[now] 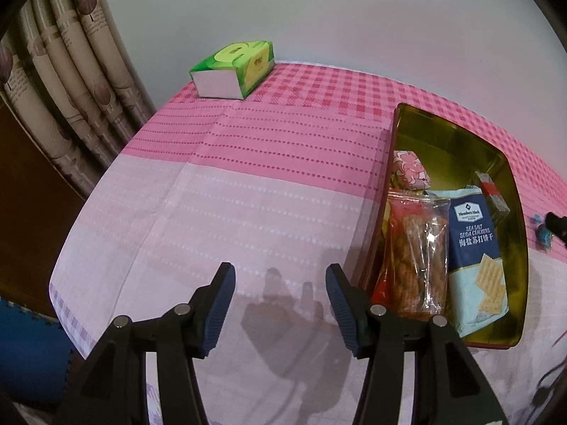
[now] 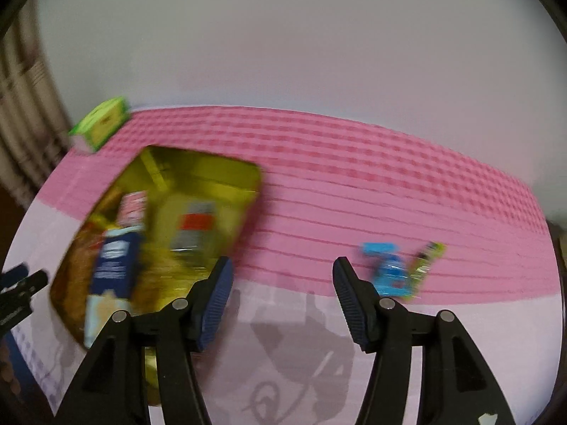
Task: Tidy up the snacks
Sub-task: 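Grasp the green stick candy with the right tool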
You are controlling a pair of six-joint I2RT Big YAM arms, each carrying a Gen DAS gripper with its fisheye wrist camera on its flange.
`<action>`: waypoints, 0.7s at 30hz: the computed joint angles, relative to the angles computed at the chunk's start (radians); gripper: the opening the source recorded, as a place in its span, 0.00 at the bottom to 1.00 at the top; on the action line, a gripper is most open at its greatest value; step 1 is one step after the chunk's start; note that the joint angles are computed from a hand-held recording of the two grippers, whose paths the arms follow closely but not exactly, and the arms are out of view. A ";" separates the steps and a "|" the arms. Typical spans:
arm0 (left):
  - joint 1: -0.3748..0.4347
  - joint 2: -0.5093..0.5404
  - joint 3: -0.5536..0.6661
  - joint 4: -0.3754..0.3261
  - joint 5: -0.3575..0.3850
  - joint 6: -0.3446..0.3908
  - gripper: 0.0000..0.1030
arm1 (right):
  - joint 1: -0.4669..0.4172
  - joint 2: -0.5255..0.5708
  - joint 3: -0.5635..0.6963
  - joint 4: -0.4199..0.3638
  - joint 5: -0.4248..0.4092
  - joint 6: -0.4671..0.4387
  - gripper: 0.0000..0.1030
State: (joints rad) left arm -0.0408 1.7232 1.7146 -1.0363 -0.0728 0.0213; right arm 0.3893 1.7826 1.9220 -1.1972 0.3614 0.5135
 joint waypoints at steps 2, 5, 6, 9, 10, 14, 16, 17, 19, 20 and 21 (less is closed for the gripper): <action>-0.001 0.001 -0.002 0.001 -0.007 0.004 0.53 | -0.037 -0.037 -0.050 0.006 0.007 0.024 0.54; -0.002 0.004 -0.002 0.000 -0.010 0.004 0.53 | -0.089 -0.081 -0.113 0.010 0.020 0.045 0.53; -0.002 0.005 -0.003 0.001 -0.011 0.003 0.53 | -0.104 -0.091 -0.128 0.011 0.015 0.050 0.53; -0.002 0.007 -0.002 0.006 -0.020 0.006 0.53 | -0.153 -0.121 -0.182 0.024 -0.017 0.078 0.49; -0.002 0.008 -0.004 0.010 -0.025 0.007 0.53 | -0.164 -0.124 -0.191 0.024 -0.027 0.086 0.48; -0.001 0.010 -0.008 0.016 -0.029 0.005 0.53 | -0.208 -0.145 -0.251 0.056 -0.086 0.116 0.47; 0.000 0.010 -0.010 0.021 -0.027 0.006 0.53 | -0.217 -0.144 -0.262 0.068 -0.106 0.127 0.47; 0.000 0.008 -0.013 0.028 -0.031 0.005 0.53 | -0.220 -0.143 -0.269 0.080 -0.119 0.132 0.47; 0.000 0.005 -0.019 0.038 -0.031 0.003 0.53 | -0.224 -0.140 -0.275 0.093 -0.134 0.142 0.47; -0.001 0.005 -0.022 0.041 -0.034 0.000 0.53 | -0.226 -0.134 -0.276 0.104 -0.141 0.147 0.47; -0.001 0.006 -0.022 0.041 -0.035 -0.002 0.53 | -0.227 -0.126 -0.272 0.108 -0.145 0.149 0.47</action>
State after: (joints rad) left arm -0.0418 1.7289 1.6921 -0.9953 -0.1079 0.0197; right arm 0.1626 1.6570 1.6496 -1.0889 0.2168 0.6625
